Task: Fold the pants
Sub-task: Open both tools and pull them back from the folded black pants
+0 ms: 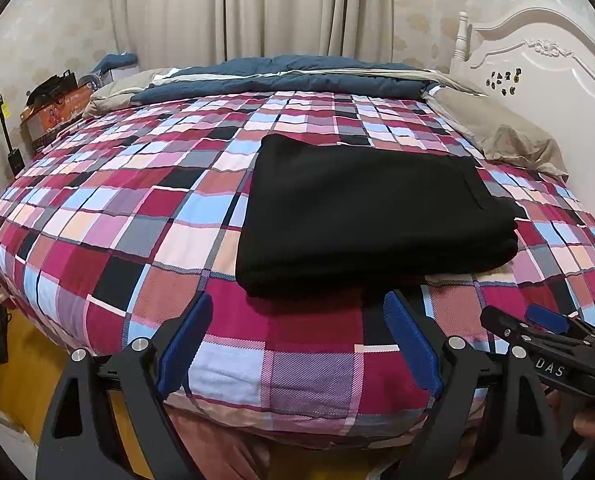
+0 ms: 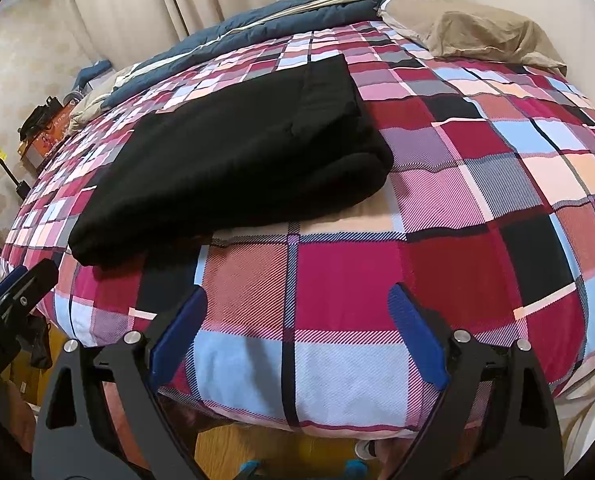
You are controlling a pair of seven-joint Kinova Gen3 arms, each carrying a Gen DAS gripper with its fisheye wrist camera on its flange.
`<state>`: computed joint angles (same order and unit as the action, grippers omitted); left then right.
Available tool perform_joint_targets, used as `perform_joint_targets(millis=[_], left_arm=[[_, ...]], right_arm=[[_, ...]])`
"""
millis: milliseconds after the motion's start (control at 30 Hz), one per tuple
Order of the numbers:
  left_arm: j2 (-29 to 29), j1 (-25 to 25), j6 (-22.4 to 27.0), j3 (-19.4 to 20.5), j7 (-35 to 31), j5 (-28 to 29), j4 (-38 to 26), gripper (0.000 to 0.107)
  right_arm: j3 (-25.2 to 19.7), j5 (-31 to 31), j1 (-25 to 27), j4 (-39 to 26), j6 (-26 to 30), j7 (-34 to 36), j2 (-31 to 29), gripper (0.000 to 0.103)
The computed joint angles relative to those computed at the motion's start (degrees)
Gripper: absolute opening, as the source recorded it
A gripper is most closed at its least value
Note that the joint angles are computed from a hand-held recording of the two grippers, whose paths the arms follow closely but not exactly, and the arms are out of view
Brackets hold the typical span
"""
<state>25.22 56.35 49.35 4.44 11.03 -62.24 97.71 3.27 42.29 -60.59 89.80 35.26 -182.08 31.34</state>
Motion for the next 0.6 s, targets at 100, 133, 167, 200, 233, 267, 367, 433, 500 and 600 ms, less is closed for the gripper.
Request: perform_joint_targets(millis=[100,133,167,200,233,267,367,433,500,600], left_arm=[[0.0,0.1,0.2,0.1,-0.4,0.0,-0.2,0.086],[0.1,0.2,0.3,0.1,-0.6,0.0,-0.4,0.086],[0.1,0.2,0.4,0.1,-0.7,0.0,-0.5,0.086],[0.3,0.3,0.7,0.2,-1.0,0.0,-0.7,0.086],[0.3,0.4,0.9,0.2,-1.3,-0.1,-0.9,0.086],[0.5,0.6,1.1,0.2,-1.5,-0.1,-1.1,0.086],[0.3,0.9,1.1,0.2,-1.9,-0.7,-1.1,0.086],[0.1,1.0,0.6,0.1,-1.7,-1.3,-0.8,0.087],[-0.3,1.3,0.1,0.0,-0.6,-2.6,-0.3,0.088],[0.8,3.0,4.3,-0.4,1.8,-4.0,-1.6,0.089]], right_arm=[[0.0,0.2,-0.2,0.2,-0.1,-0.4,-0.1,0.092],[0.0,0.2,-0.2,0.2,-0.1,-0.5,-0.2,0.092],[0.0,0.3,-0.2,0.3,-0.1,-0.5,-0.2,0.092],[0.0,0.4,-0.3,0.3,0.0,-0.5,-0.2,0.092],[0.0,0.5,-0.3,0.3,0.0,-0.7,-0.2,0.092],[0.1,0.6,-0.4,0.4,-0.1,-0.9,-0.3,0.092],[0.0,0.8,-0.5,0.7,-0.2,-1.3,-0.6,0.092],[-0.1,0.9,-0.4,0.7,-0.1,-1.3,-0.5,0.092],[-0.3,0.8,-0.2,0.6,0.0,-1.2,-0.5,0.092],[-0.3,0.7,-0.3,1.1,-0.5,-1.8,-0.7,0.092]])
